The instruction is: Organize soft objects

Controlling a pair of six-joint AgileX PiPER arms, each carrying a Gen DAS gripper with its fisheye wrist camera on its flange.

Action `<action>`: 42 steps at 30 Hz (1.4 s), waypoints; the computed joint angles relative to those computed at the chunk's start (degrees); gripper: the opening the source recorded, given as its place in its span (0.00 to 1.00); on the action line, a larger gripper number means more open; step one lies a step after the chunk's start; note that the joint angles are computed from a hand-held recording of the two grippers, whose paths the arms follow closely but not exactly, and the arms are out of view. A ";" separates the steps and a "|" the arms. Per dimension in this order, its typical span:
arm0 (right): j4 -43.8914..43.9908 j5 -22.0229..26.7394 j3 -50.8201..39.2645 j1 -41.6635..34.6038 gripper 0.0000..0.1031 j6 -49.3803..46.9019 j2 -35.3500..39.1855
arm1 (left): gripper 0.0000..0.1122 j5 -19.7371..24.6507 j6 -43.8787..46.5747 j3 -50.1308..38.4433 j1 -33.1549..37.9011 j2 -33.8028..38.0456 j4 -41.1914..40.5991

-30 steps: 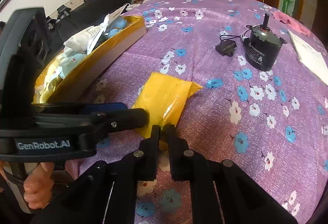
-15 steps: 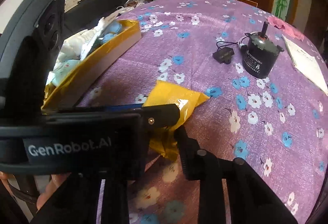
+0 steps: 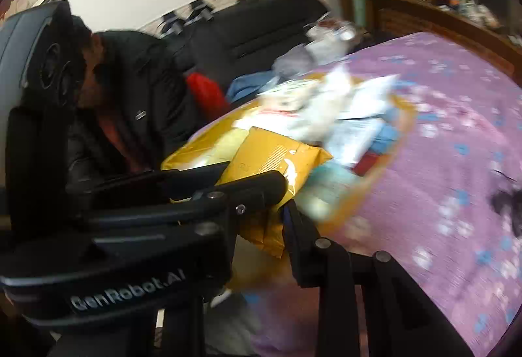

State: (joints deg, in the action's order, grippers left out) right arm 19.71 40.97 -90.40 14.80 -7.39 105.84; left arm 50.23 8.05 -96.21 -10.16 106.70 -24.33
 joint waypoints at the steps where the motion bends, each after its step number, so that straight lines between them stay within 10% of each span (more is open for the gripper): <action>1: -1.98 0.42 -1.04 0.92 0.28 1.88 1.09 | 0.39 0.01 -0.34 -0.36 0.20 1.08 1.03; 7: -10.71 -1.40 3.21 2.44 0.58 10.68 -1.12 | 0.57 -6.30 -3.17 3.17 -3.92 0.30 11.08; 15: -21.71 -10.18 12.73 4.99 0.60 22.45 -8.36 | 0.61 -10.15 -9.45 7.23 -3.77 -2.96 12.71; 20: -19.10 -7.71 14.00 3.10 0.60 20.03 -10.04 | 0.62 -7.86 -22.08 7.17 -8.33 -4.42 32.01; 42: -23.76 3.39 6.26 0.84 0.68 36.77 -5.21 | 0.62 -3.53 -13.67 6.59 -6.54 -8.60 28.19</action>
